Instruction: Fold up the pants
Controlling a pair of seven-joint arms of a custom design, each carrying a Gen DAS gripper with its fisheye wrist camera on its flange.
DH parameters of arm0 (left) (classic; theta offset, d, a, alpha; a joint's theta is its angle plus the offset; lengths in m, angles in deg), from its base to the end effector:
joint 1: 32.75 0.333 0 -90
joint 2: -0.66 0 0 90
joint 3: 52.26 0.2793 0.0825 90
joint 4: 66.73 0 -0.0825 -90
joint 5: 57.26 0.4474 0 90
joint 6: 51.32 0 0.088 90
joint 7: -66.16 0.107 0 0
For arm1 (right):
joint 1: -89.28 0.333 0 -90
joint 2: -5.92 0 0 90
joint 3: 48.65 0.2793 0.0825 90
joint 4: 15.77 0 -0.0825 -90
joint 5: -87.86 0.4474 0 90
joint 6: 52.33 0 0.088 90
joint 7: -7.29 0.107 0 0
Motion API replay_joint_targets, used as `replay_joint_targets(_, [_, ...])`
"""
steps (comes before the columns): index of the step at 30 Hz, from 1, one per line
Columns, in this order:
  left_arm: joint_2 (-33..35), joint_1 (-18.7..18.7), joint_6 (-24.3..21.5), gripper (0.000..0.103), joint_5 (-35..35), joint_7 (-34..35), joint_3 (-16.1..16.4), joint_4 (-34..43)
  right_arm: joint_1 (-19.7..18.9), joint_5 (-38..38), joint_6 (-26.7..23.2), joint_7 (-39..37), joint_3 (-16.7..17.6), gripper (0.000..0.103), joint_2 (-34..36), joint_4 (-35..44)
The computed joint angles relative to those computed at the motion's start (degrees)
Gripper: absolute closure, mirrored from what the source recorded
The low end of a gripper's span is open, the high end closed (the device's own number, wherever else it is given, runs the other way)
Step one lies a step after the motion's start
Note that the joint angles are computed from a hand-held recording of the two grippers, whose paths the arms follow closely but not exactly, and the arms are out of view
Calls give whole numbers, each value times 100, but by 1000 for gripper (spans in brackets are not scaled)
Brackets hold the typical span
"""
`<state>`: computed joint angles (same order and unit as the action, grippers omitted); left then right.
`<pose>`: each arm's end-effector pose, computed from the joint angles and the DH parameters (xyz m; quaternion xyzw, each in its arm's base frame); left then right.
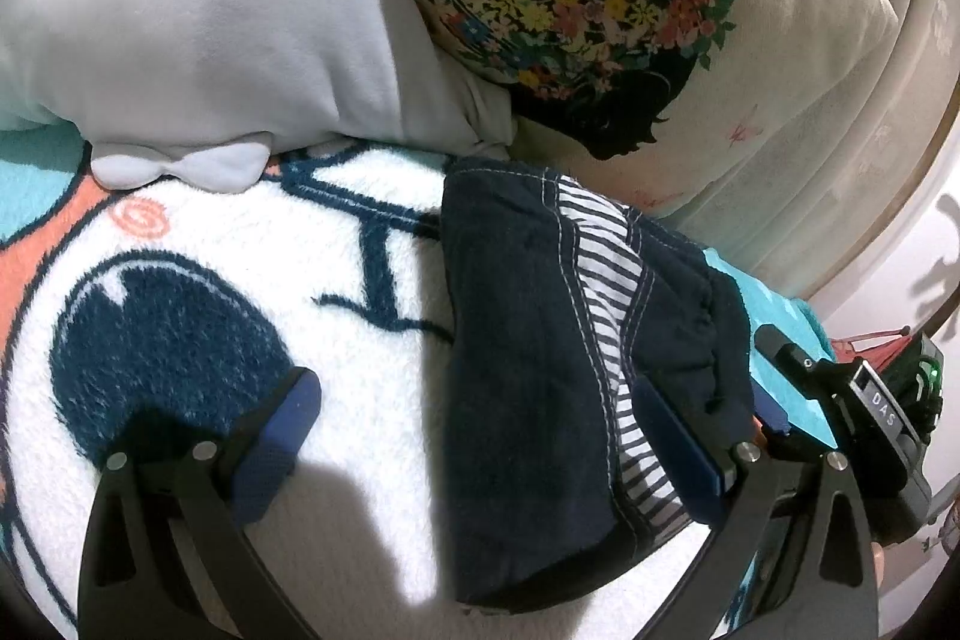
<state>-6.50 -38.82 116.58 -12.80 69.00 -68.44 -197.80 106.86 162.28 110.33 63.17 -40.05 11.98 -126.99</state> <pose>0.5309 -0.2667 0.4038 -0.7660 0.4971 -0.3722 0.1662 0.6219 0.2476 0.4239 -0.5876 0.6374 0.0298 0.4976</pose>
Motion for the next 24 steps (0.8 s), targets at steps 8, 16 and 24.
replay_joint_targets(8, [-1332, -387, -1447, 0, -588, 500, -372, -675, 233, -2252, 619, 1459, 140, 33, -1329, -1317])
replay_joint_targets(16, [-2996, -779, -3097, 0, -984, 561, -1237, -1353, -502, -4964, 1047, 4217, 1177, 33, -3390, -3337])
replay_joint_targets(24, [-3766, -1175, -3974, 0, -231, 42, -1749, -1488, -280, -5486, 575, 5108, 1188, 32, -4645, -4212])
